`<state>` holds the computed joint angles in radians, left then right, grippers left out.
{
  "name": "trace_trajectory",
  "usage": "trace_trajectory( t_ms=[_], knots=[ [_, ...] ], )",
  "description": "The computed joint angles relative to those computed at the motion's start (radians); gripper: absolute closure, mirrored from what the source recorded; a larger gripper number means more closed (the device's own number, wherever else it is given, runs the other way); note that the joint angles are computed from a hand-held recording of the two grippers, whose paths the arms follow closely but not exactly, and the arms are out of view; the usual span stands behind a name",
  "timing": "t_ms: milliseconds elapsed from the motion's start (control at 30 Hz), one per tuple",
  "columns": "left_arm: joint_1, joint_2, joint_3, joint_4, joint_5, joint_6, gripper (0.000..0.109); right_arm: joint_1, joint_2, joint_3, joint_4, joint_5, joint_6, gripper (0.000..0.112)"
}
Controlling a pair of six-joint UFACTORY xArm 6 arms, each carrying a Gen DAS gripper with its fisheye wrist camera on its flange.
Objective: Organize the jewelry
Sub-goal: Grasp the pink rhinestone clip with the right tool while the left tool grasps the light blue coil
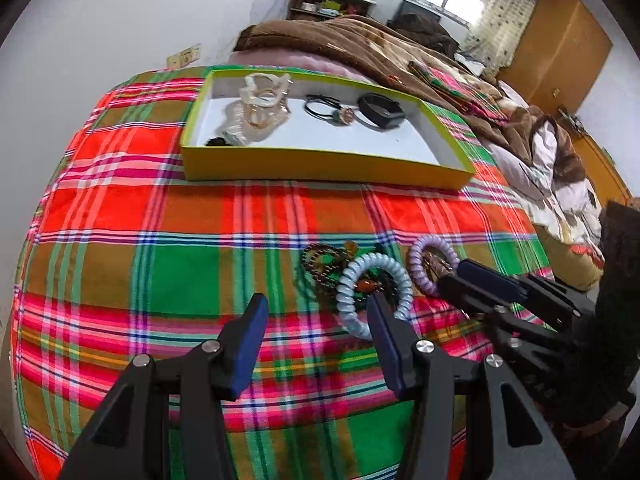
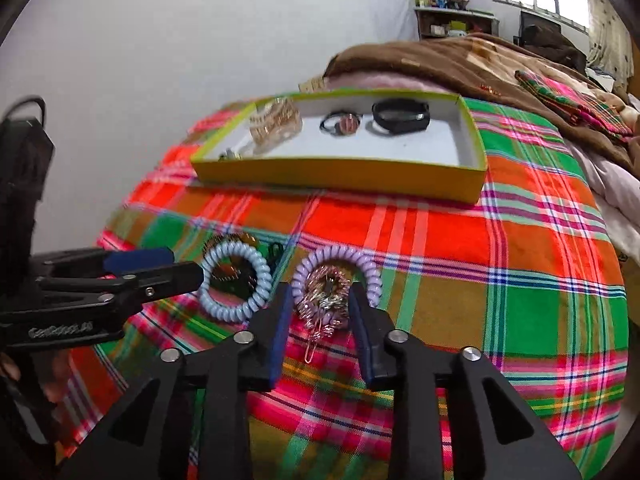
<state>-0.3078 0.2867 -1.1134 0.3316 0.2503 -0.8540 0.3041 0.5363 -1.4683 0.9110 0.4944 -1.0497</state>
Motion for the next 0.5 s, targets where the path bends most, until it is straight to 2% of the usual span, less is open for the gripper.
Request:
trace_trajectory(
  t_ms=[300, 433, 500],
  knots=[
    [-0.006, 0.027, -0.033, -0.018, 0.045, 0.012, 0.055, 0.013, 0.003, 0.003, -0.076, -0.034, 0.065, 0.082],
    [-0.005, 0.025, -0.035, 0.003, 0.057, -0.014, 0.056, 0.034, -0.01, 0.038, -0.13, -0.108, 0.076, 0.088],
    [-0.009, 0.031, -0.044, 0.019, 0.065, -0.027, 0.064, 0.033, -0.015, 0.045, -0.109, -0.106, 0.049, 0.088]
  ],
)
